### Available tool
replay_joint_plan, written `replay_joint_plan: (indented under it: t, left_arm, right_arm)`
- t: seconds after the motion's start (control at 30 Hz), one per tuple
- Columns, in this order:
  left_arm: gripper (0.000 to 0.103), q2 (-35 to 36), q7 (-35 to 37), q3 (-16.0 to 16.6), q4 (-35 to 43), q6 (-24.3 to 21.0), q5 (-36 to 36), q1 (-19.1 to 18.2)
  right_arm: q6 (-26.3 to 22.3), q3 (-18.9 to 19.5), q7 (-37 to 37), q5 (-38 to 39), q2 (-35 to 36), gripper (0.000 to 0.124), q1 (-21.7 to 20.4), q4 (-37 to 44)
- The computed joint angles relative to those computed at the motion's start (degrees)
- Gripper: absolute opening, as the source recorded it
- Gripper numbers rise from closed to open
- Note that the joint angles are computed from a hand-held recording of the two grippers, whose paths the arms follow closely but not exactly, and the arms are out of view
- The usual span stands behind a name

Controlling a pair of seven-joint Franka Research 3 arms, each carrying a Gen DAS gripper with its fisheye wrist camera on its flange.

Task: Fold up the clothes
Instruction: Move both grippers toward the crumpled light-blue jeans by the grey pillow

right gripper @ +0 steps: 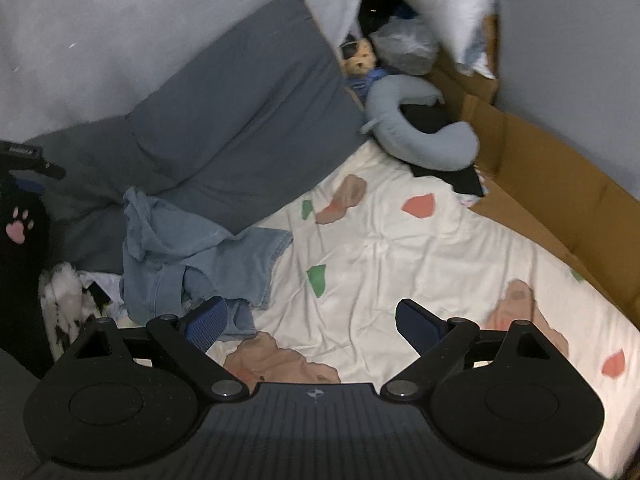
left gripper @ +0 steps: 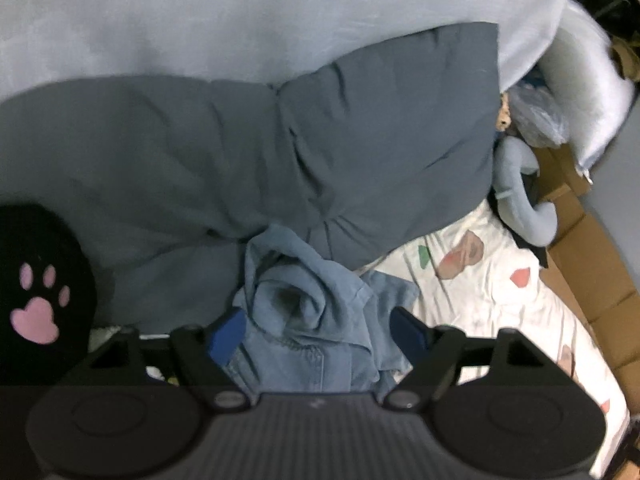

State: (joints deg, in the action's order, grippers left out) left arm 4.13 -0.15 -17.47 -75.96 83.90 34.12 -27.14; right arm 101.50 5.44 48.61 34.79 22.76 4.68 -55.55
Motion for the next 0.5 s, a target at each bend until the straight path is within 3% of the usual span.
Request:
replay_joint_plan:
  t: [0.5]
  left_arm:
    - [0.080, -9.5, -13.5, -1.3, -24.2, 11.4, -3.3, 4.3]
  right_arm:
    - [2.2, 2.8, -5.1, 0.8, 5.2, 0.084, 3.9, -0.5]
